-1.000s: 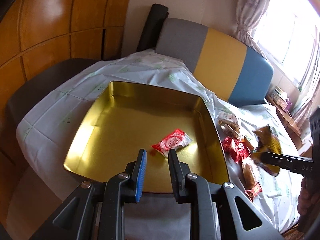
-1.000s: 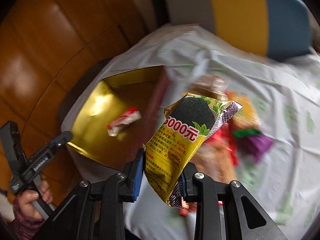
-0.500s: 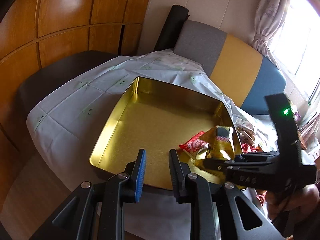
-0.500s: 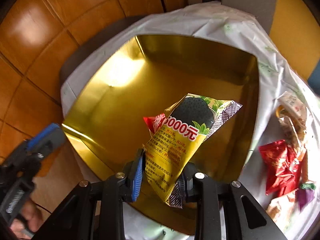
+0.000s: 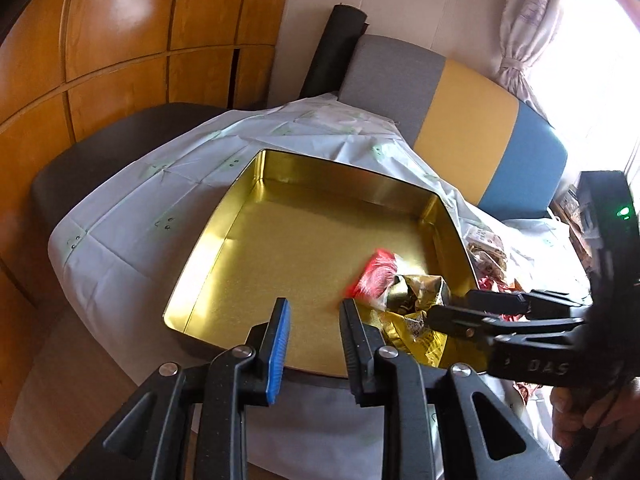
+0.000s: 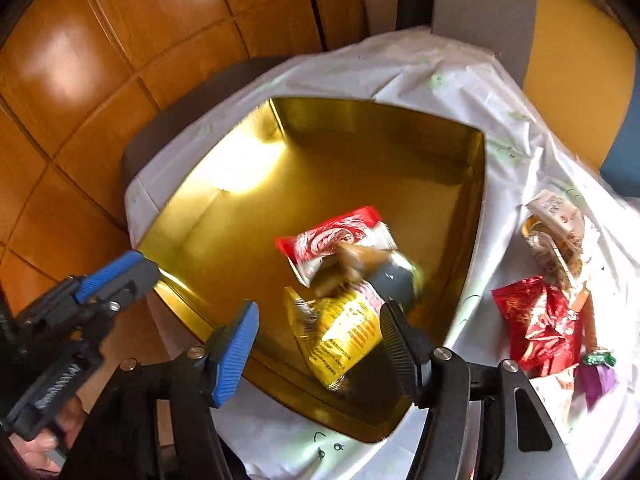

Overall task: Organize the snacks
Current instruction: 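Carry the yellow bag over the gold tray and open the right gripper, then grasp the clear cracker bag with the left gripper while the right reaches toward the red candy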

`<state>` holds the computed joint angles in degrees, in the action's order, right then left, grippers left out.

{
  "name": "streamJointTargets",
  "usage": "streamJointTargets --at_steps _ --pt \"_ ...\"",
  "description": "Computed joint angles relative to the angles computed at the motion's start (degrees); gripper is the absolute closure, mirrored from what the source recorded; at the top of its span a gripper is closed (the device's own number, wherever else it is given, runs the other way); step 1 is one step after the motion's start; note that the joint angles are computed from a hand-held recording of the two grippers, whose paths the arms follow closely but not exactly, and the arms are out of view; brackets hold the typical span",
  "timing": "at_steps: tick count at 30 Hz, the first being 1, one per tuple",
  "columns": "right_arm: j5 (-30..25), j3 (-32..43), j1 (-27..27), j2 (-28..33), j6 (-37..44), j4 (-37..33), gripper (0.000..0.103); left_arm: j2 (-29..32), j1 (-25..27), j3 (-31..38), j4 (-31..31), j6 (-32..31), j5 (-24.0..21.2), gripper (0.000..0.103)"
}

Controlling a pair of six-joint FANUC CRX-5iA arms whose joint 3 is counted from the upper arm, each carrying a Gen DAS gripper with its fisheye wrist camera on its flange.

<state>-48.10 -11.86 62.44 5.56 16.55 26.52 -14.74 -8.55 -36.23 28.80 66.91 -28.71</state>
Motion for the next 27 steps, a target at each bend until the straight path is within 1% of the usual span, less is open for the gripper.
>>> streamJointTargets --at_steps 7,12,21,27 --pt "-0.86 -7.22 2.79 -5.47 -10.7 9.6 0.039 -0.67 -2.07 0.98 -2.69 1.3 -0.75 0.077" --pt "-3.35 -11.12 4.7 -8.72 -16.52 13.82 0.039 -0.81 -4.05 1.93 -5.37 2.74 -1.08 0.077" --pt "-8.85 -17.86 7.95 -15.01 -24.93 16.98 0.039 -0.79 -7.53 3.16 -8.47 3.8 -1.94 0.077" --pt "-12.72 -21.11 9.88 -18.68 -28.87 16.95 0.039 -0.76 -9.66 3.95 -10.67 4.69 -2.39 0.077"
